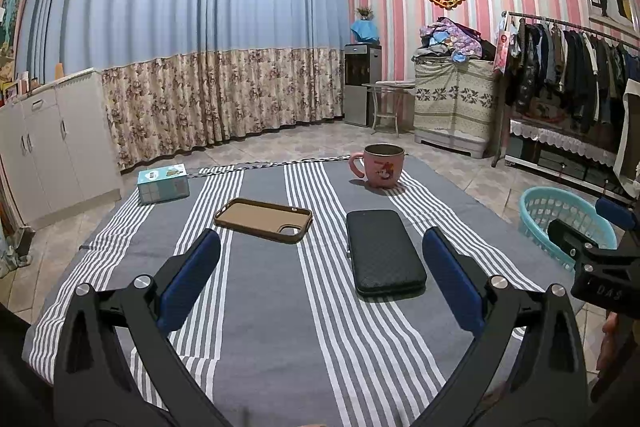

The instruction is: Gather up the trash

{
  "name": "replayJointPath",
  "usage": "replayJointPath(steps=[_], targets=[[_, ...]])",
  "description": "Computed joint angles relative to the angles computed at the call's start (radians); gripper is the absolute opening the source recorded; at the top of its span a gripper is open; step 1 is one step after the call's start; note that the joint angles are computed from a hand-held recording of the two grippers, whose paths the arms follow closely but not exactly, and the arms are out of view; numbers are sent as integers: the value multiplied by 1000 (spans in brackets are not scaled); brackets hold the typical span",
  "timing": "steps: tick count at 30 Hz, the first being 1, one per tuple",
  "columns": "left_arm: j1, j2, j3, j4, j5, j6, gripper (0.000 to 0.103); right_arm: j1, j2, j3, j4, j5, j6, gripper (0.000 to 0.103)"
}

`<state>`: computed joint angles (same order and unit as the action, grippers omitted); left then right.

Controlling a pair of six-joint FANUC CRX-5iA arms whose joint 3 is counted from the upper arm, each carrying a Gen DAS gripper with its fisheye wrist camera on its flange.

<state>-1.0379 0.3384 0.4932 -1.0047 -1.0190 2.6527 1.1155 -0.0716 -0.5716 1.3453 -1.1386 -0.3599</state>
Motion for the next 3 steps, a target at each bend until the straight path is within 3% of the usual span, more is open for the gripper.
replayJointPath(steps=[3], targets=[[1,2,5,8,-2,-5,98,1,-2,-1,0,-1,0,98]])
